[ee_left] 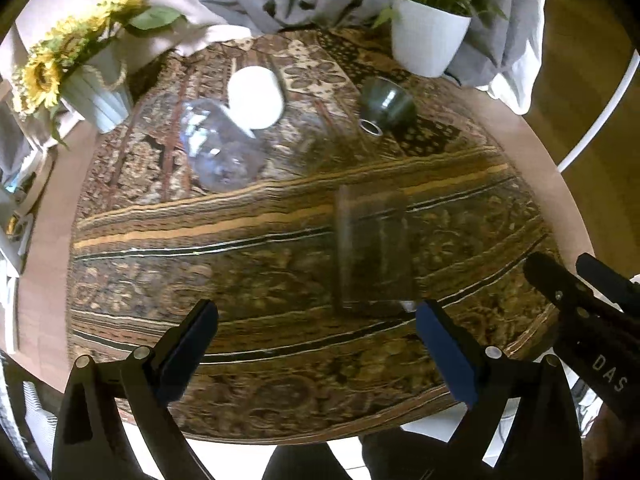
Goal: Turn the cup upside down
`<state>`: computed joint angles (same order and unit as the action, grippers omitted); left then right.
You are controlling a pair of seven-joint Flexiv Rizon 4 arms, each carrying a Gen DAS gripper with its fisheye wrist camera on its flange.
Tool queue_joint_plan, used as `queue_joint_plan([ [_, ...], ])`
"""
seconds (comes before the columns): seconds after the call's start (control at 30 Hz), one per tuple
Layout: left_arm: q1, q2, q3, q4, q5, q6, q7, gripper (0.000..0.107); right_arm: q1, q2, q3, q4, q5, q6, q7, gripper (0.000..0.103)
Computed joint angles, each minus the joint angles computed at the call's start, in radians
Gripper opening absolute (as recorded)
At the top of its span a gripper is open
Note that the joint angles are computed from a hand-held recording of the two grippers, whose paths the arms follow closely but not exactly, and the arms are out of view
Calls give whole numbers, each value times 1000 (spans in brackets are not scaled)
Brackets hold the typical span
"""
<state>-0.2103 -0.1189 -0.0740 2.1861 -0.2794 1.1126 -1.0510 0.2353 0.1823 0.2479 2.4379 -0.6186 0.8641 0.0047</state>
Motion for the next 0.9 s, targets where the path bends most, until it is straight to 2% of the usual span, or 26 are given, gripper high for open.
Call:
queue_joint_plan([
  [0.43, -36, -77, -22, -15, 48, 28, -85, 89, -44, 23, -16, 83, 39, 58, -55, 73],
  [0.63, -40, -104, -23, -28, 71, 40, -111, 73, -51, 21, -16, 99, 47, 76, -53, 73],
  [0.7, -38, -108, -28, -29, 64, 33, -110, 59, -50, 21, -14, 100, 50, 71, -50, 73],
  [0.9, -34, -103, -28, -23, 54, 28, -109, 57, -51, 33, -12, 105, 53, 73, -49, 73],
])
